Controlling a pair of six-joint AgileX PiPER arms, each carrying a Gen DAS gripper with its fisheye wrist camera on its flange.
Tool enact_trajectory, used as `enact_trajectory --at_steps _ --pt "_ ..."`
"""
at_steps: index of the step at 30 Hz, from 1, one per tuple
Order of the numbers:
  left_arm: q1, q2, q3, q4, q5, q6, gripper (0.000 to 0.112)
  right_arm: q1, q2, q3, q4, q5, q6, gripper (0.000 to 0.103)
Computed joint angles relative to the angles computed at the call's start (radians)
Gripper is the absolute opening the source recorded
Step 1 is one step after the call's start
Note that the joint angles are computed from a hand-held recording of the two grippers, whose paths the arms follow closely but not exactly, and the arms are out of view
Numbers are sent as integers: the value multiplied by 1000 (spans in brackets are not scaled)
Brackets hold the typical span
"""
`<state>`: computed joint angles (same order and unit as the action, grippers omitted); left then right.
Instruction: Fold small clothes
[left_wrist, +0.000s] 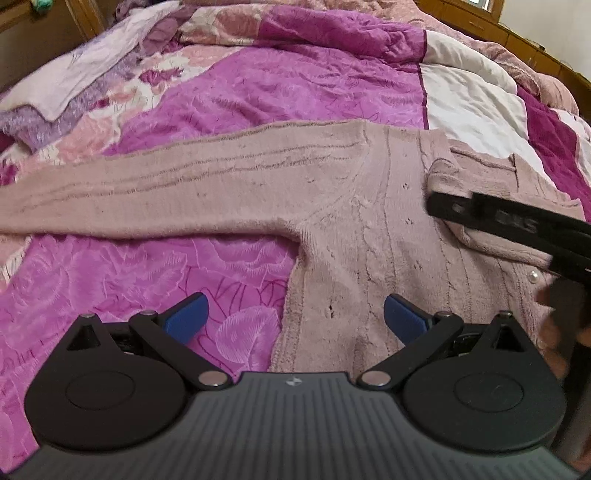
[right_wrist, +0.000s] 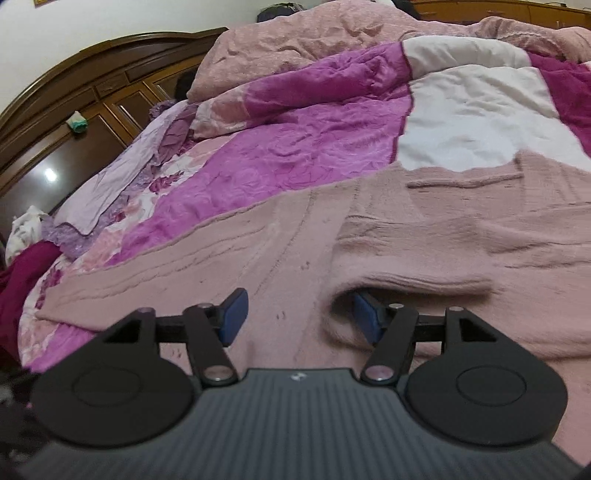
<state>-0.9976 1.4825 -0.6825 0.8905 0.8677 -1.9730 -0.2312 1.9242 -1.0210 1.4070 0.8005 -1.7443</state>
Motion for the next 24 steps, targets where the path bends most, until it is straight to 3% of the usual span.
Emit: enact_trajectory --at_steps 6,12,24 --pt "-4 10 -44 25 -7 48 103 -137 -70 14 -72 54 26 64" --pt "-1 81 -152 65 1 130 103 -253 -51 -33 -86 40 38 64" --pt "90 361 -468 68 -56 362 103 -331 52 -135 -25 -73 18 64"
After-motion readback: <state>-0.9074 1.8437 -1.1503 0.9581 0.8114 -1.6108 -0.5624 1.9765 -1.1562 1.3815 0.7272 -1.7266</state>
